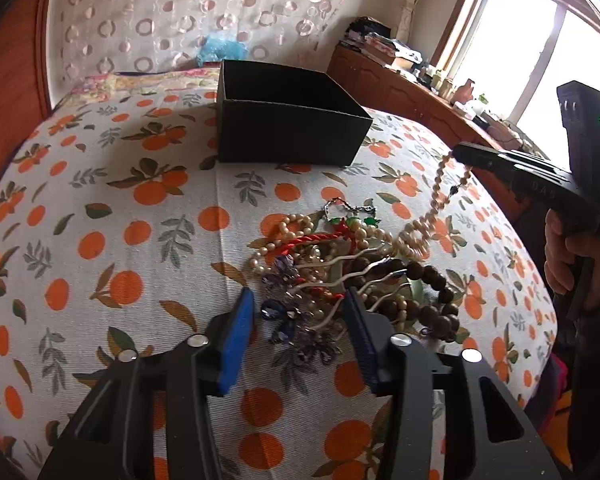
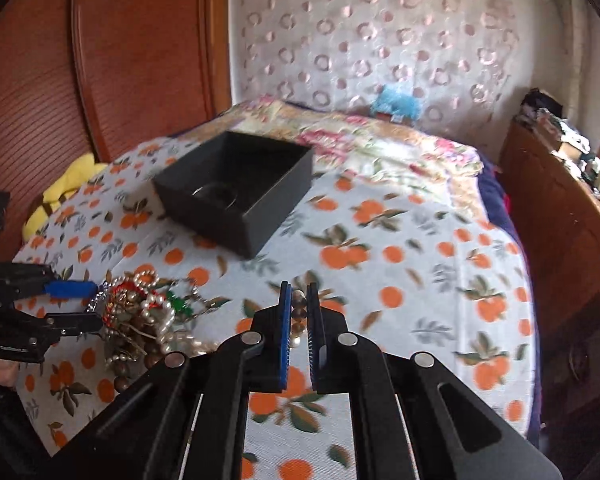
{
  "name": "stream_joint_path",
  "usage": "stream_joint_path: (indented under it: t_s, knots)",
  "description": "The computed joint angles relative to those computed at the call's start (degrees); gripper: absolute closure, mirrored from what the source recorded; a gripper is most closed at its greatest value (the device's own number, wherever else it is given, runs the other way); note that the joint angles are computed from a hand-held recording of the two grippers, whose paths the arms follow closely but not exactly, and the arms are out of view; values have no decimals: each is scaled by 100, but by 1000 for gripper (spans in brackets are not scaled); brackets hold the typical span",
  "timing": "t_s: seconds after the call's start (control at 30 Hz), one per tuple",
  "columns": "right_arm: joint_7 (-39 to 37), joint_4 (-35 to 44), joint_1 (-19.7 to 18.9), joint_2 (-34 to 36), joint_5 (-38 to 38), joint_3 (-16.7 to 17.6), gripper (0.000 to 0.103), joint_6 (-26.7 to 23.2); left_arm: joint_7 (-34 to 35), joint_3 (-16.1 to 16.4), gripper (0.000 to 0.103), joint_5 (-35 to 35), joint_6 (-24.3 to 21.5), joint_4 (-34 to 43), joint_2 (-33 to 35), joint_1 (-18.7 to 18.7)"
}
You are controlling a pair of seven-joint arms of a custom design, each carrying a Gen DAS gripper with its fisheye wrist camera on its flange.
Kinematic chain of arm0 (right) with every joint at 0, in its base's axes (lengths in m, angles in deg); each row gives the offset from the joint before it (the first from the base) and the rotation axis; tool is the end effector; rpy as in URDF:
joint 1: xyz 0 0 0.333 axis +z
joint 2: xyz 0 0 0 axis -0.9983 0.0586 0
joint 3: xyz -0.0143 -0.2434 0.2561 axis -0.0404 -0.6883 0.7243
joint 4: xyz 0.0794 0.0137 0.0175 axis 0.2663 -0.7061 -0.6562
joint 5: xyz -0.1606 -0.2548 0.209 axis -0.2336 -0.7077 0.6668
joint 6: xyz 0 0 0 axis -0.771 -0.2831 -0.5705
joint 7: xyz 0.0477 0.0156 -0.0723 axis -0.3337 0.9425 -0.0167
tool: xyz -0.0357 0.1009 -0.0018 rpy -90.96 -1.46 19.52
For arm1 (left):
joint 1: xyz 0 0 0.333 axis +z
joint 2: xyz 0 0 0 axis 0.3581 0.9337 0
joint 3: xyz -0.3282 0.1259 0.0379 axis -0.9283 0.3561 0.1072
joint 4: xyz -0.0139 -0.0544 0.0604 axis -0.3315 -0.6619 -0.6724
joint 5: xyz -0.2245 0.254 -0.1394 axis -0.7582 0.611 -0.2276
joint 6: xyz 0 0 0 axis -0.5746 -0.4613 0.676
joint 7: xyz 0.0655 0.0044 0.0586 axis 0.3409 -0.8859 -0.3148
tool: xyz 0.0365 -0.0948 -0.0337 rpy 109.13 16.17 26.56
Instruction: Organize jewelry
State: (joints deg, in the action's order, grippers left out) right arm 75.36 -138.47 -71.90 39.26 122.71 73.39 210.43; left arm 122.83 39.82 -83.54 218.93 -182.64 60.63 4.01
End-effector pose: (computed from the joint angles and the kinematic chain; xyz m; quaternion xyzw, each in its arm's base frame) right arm 0.5139 0.1141 0.5177 -0.8408 0.3689 -0.1666 0.3595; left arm 0.3651 -0.1382 0.4862 -0.6870 0.6300 -0.3291 0.1512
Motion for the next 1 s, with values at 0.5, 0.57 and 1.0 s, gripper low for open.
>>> stream_joint_path:
  t_s: [0.5,0.57,1.0]
  knots:
    - [-322,-101,129,-321,283,-65,95,72,-64,70,73,-48,-94,108,41,70]
    - [-347,-99,145,-363,332,-81,95,47,-4,161,75,-134,-81,89,78,-34]
    - [-504,-104,248,-636,497,-153,95,-41,-483,-607,80,423,94,-6,-237,843]
